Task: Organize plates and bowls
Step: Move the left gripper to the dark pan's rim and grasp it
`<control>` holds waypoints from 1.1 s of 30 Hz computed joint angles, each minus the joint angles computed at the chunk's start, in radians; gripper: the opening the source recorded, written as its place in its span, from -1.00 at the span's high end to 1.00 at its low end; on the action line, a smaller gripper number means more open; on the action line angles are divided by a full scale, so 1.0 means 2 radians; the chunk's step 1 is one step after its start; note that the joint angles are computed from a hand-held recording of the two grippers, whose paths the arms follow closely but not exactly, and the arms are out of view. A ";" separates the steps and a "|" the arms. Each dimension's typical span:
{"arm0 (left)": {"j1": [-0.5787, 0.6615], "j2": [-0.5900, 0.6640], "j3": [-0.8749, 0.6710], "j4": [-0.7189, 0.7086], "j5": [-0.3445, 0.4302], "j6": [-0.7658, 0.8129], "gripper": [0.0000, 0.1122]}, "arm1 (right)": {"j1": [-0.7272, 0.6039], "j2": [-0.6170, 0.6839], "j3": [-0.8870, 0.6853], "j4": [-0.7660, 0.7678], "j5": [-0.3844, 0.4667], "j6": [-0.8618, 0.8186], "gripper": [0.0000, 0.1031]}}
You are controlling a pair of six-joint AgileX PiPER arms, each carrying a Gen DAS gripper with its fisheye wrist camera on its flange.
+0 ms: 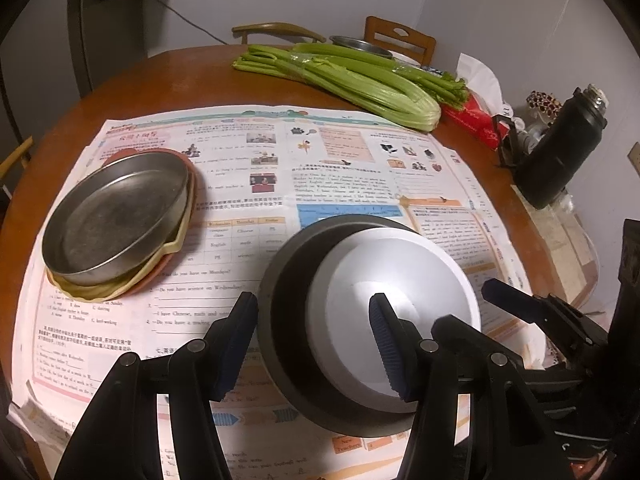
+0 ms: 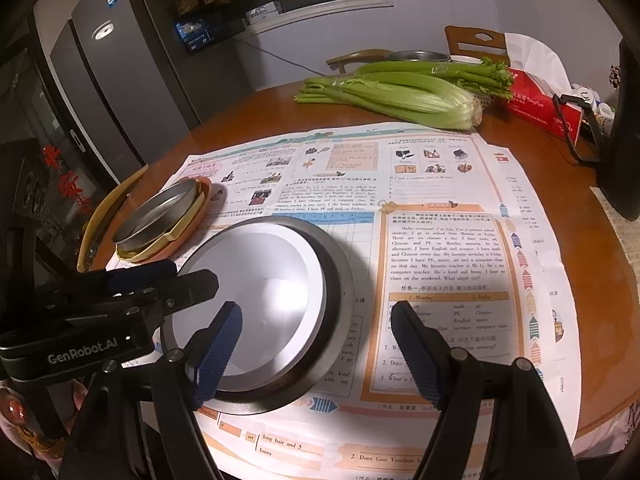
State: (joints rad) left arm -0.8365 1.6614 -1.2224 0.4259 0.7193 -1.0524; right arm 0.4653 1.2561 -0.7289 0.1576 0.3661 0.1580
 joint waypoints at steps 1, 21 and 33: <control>0.000 0.002 -0.002 0.004 0.005 -0.003 -0.06 | 0.000 0.001 0.000 0.005 0.000 -0.006 -0.50; 0.028 0.012 0.019 -0.021 -0.019 0.017 -0.15 | -0.003 0.034 -0.006 0.107 0.008 -0.109 -0.50; 0.042 0.028 0.024 -0.075 -0.054 0.065 -0.13 | 0.012 0.052 -0.008 0.153 0.006 -0.156 -0.49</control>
State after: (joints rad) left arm -0.7524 1.7180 -1.1753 0.2766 0.6116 -0.9227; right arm 0.4895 1.3596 -0.7453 0.4639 0.3781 -0.1540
